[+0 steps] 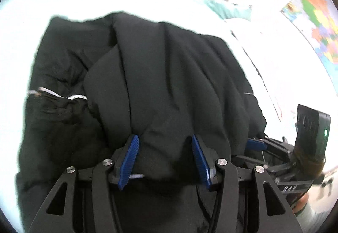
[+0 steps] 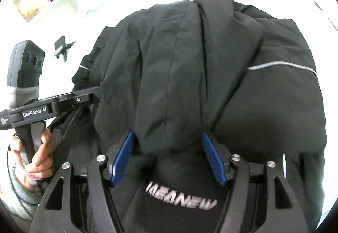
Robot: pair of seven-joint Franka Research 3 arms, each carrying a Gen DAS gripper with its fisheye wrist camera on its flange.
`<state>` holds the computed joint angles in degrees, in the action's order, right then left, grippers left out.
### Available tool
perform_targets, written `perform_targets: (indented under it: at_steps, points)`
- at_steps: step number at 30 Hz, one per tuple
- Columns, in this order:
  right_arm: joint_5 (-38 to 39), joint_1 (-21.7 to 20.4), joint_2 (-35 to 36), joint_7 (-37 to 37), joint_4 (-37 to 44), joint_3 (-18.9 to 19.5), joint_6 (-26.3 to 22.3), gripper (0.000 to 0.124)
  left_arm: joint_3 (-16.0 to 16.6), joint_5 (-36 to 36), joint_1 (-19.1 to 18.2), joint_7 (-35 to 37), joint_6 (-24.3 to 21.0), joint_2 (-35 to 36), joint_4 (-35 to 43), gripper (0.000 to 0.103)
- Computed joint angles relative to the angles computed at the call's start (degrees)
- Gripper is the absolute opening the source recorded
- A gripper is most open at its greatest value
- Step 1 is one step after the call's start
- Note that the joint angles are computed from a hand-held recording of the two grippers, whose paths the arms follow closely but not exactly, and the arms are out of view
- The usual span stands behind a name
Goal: Fold large clothes
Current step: 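Lay the folded part down and press it flat with both tools, then open both tools and move them to the folded jacket's side edge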
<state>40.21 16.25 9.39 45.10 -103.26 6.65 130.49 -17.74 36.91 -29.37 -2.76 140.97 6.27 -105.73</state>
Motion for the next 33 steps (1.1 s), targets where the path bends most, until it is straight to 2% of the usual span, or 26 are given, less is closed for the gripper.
perform_targets:
  at_steps: [2, 5, 6, 7, 9, 10, 16, 19, 23, 27, 29, 33]
  points:
    - [4.58, -1.52, -2.87, -2.70, -3.03, -0.44, -0.93, 0.070, -0.24, 4.20, -1.54, -1.36, -3.35, -0.10, 1.93, 0.054]
    - [8.94, -2.69, -9.32, -6.38, -9.88, -2.05, -0.20, 0.070, -2.25, 11.27, -4.63, -7.46, -9.73, -3.34, 1.62, 0.054]
    - [9.50, -2.97, -11.98, -7.73, -12.53, -2.85, 0.50, 0.070, -3.32, 13.29, -5.59, -9.62, -12.34, -4.67, 1.19, 0.055]
    - [10.47, -3.13, -15.45, -9.67, -16.16, -3.67, 1.83, 0.071, -4.61, 14.10, -6.52, -11.38, -15.43, -7.74, -0.79, 0.060]
    - [9.92, -3.17, -21.85, -11.17, -22.69, -4.86, 4.92, 0.073, -7.41, 13.47, -9.12, -13.55, -25.23, -11.71, -2.20, 0.072]
    - [8.55, -3.22, -24.28, -10.95, -25.12, -5.28, 6.28, 0.074, -10.36, 13.20, -8.94, -14.45, -29.44, -11.81, -1.40, 0.076]
    - [0.54, -4.89, -33.56, -8.28, -34.90, -8.07, 9.80, 0.075, -16.76, 6.60, -13.44, -22.36, -43.26, -16.31, -3.92, 0.077]
    - [-1.32, -5.57, -34.37, -6.07, -35.70, -9.89, 8.19, 0.075, -17.58, 4.06, -14.50, -28.08, -43.07, -18.06, -6.70, 0.077]
    - [-6.35, -7.77, -33.80, -0.94, -36.20, -9.39, 9.35, 0.075, -17.50, -0.94, -15.01, -31.88, -42.21, -19.55, -9.62, 0.077]
    - [-4.72, -7.64, -33.70, -2.05, -36.31, -12.34, 7.10, 0.075, -17.14, -2.27, -14.96, -35.06, -36.37, -20.85, -13.04, 0.077]
    - [-3.35, -7.85, -33.58, -3.49, -36.31, -13.49, 5.95, 0.080, -17.28, -2.23, -14.84, -36.45, -33.60, -21.43, -14.57, 0.077]
    - [-3.55, -9.33, -32.88, -3.43, -36.42, -13.16, 5.78, 0.082, -17.65, -3.99, -14.72, -37.70, -33.89, -20.40, -14.98, 0.077]
